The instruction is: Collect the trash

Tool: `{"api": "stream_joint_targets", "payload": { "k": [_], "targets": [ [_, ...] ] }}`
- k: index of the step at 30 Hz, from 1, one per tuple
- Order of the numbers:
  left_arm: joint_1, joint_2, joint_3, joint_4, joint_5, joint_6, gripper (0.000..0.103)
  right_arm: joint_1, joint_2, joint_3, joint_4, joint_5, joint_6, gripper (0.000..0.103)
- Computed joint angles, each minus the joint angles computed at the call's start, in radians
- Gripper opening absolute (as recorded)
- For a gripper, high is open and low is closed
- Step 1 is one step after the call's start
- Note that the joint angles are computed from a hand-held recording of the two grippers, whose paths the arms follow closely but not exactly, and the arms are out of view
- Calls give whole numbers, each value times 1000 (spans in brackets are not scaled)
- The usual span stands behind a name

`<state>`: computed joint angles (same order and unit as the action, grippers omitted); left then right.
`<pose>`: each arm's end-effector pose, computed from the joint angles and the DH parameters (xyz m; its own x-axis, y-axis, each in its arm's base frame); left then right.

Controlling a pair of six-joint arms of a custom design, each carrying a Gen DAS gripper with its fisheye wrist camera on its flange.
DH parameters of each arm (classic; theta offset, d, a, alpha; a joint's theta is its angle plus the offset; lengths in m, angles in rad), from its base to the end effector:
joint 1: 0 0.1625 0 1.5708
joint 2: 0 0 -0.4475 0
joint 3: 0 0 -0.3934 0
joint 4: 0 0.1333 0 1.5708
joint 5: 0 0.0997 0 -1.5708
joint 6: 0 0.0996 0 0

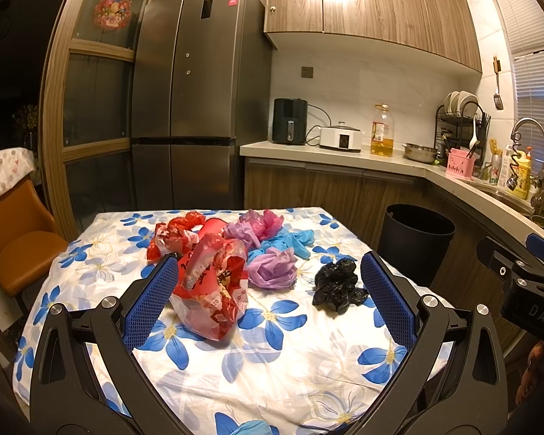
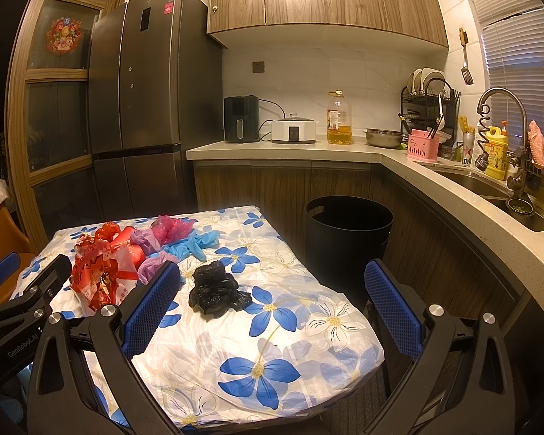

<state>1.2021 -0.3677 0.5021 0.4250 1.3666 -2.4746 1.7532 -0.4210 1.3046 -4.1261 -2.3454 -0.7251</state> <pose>-0.1585 -0.8363 0.1344 -0.6480 0.4575 -0.6089 0.7536 0.2698 -0.5994 0.1930 -0.6953 0.1476 -0.6326 0.4808 0.6071 -0.5362 0.2937 -0.7914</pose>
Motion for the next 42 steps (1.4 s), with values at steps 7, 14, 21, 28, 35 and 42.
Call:
{"api": "stream_joint_targets", "payload": {
  "k": [7,14,21,28,35,42],
  "targets": [
    [1,7,-16,10,2,-1,99,-1,0,0,0,1,1,99],
    [1,2,-4,2,1,-2,99,-2,3,-1,-1,2,2,99],
    [1,4,-9,7,1,-3,99,-4,4,-5,2,4,3,99],
    [1,7,-14,10,0,-4,99,-8,10,-14,7,7,4,99],
    [1,6,-12,9,-1,-4,99,0,-6,5,4,-4,6,99],
    [1,-8,26,-14,0,-4,99,-9,6,0,-2,2,7,99]
  ]
}}
